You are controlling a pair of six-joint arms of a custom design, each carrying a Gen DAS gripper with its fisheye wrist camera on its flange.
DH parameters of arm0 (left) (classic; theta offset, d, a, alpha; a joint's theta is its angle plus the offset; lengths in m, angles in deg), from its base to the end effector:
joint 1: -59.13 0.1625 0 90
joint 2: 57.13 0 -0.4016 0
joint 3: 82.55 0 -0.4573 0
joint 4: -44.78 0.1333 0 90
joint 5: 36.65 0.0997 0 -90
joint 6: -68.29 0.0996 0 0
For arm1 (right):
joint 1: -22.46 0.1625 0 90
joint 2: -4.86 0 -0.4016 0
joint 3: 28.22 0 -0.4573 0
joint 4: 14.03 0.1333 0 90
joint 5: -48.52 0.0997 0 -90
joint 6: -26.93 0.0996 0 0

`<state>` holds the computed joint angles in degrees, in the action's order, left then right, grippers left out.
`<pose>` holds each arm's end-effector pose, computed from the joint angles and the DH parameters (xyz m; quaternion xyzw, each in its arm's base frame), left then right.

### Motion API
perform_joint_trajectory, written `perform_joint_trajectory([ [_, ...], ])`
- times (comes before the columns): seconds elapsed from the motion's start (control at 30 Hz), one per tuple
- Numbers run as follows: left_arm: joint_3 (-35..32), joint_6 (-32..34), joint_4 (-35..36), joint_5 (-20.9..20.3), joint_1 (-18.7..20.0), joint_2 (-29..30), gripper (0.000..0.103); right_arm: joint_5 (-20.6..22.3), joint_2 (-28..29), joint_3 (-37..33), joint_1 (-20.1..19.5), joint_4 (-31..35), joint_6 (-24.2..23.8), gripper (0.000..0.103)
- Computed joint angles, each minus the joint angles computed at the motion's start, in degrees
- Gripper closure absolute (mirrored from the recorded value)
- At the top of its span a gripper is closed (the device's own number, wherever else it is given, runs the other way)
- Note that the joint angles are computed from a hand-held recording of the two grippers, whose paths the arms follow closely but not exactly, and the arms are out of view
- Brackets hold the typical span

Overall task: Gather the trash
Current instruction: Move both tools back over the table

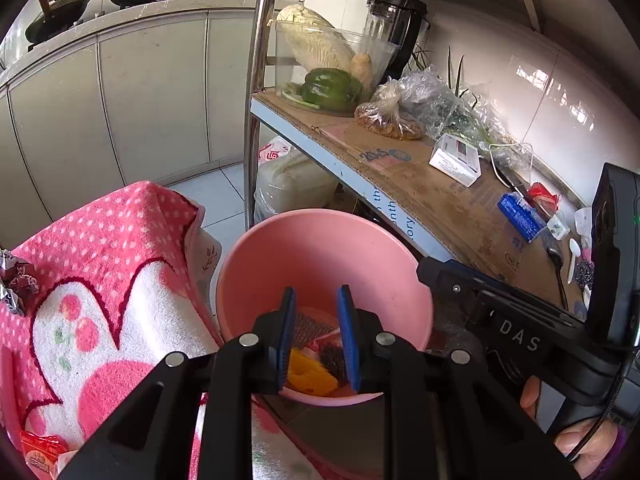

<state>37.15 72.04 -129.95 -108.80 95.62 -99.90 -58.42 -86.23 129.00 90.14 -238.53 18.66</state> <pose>-0.3125 -0.4349 -0.0906 0.4630 0.8702 -0.1261 0.1121 -0.0185 -0.3197 0.2034 -0.1822 -0.8019 0.5039 0.2641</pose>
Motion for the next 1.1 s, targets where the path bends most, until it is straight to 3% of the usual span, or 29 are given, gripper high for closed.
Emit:
perform_joint_trajectory([
  [0.53,2.22,0.26,-2.04,-0.31,-1.14,-2.99,0.082,-1.86,-1.25,0.52,2.43,0.22,-0.53,0.071],
  [1.1,5.79,-1.31,-2.82,-2.01,-0.94,-8.98,0.082,-6.29,1.34,0.27,9.48,-2.6,-2.54,0.071],
])
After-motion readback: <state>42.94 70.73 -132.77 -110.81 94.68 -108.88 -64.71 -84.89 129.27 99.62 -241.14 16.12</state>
